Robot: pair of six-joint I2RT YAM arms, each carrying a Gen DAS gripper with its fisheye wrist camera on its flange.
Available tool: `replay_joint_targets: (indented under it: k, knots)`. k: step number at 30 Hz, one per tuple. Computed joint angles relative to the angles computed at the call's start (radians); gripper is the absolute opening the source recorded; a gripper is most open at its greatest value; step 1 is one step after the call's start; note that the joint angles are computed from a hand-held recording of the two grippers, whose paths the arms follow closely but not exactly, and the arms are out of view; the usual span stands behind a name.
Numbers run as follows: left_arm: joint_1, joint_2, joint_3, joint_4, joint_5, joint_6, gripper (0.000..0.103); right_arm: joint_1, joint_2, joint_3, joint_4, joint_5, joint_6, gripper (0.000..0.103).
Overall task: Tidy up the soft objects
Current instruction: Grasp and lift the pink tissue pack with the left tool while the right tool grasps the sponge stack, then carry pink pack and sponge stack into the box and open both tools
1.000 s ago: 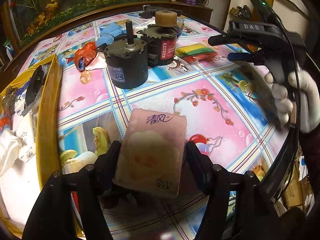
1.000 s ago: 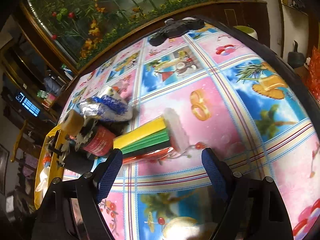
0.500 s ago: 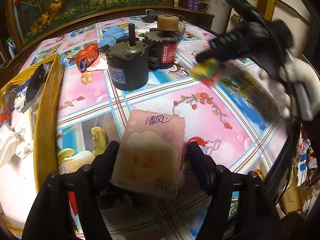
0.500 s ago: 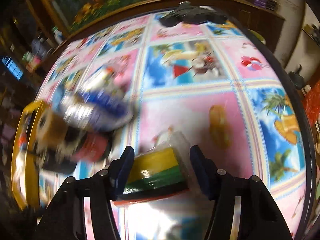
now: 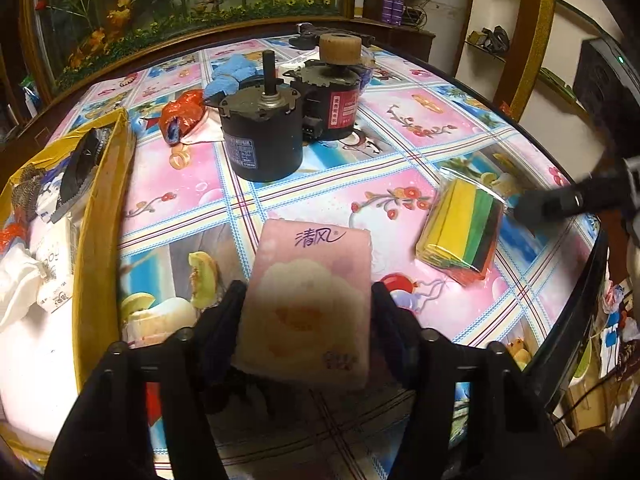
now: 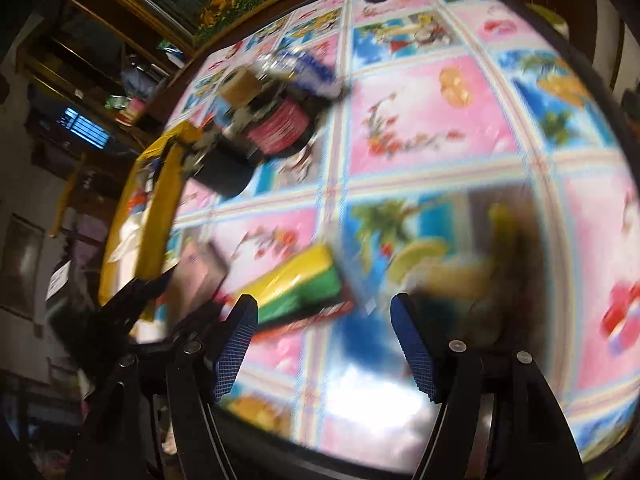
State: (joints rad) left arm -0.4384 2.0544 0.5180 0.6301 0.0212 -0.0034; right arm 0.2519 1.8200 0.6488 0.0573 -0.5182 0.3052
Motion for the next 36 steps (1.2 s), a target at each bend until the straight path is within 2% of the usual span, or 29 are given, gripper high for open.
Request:
replay_joint_targets:
  k: [2,3,6,10,12,13,14,15,21,25,28,31,36]
  knots:
    - [0.008,-0.001,-0.004,0.007,0.010,-0.013,0.056,0.022,0.044,0.015,0.021,-0.019,0.029,0.072]
    - [0.007,-0.002,-0.005,0.008,0.009,-0.014,0.056,0.047,0.059,0.028,0.044,0.010,0.054,0.072]
    - [0.007,-0.002,-0.012,0.019,-0.007,-0.027,0.056,0.101,0.098,0.135,-0.001,0.187,0.095,0.072]
    - [-0.008,0.005,-0.013,0.031,-0.036,-0.048,0.056,0.197,0.185,0.256,-0.023,0.309,0.156,0.073]
    - [0.000,0.004,-0.020,0.042,-0.023,-0.049,0.054,0.275,0.200,0.274,-0.028,0.425,0.148,0.073]
    - [0.020,-0.001,-0.028,0.049,0.013,-0.050,0.053,0.318,0.205,0.275,-0.028,0.487,0.135,0.068]
    - [0.041,-0.007,-0.036,0.052,0.053,-0.055,0.052,0.352,0.202,0.264,-0.021,0.536,0.124,0.048]
    - [0.068,-0.017,-0.046,0.052,0.100,-0.066,0.052,0.372,0.190,0.249,-0.018,0.557,0.119,0.038]
    - [0.245,-0.177,-0.177,0.084,0.290,-0.090,0.052,0.355,0.050,0.099,0.082,0.469,0.149,0.035]
    - [0.466,-0.347,-0.211,-0.045,0.411,-0.033,0.052,0.356,-0.105,0.050,0.092,0.406,0.144,0.036]
    - [0.612,-0.386,-0.147,-0.174,0.402,0.040,0.052,0.382,-0.153,0.096,0.051,0.356,0.126,0.036]
    - [0.718,-0.324,-0.033,-0.275,0.366,0.105,0.052,0.413,-0.137,0.174,0.007,0.304,0.116,0.036]
    - [0.803,-0.143,0.189,-0.392,0.304,0.144,0.052,0.493,0.036,0.387,-0.038,0.248,0.116,0.036]
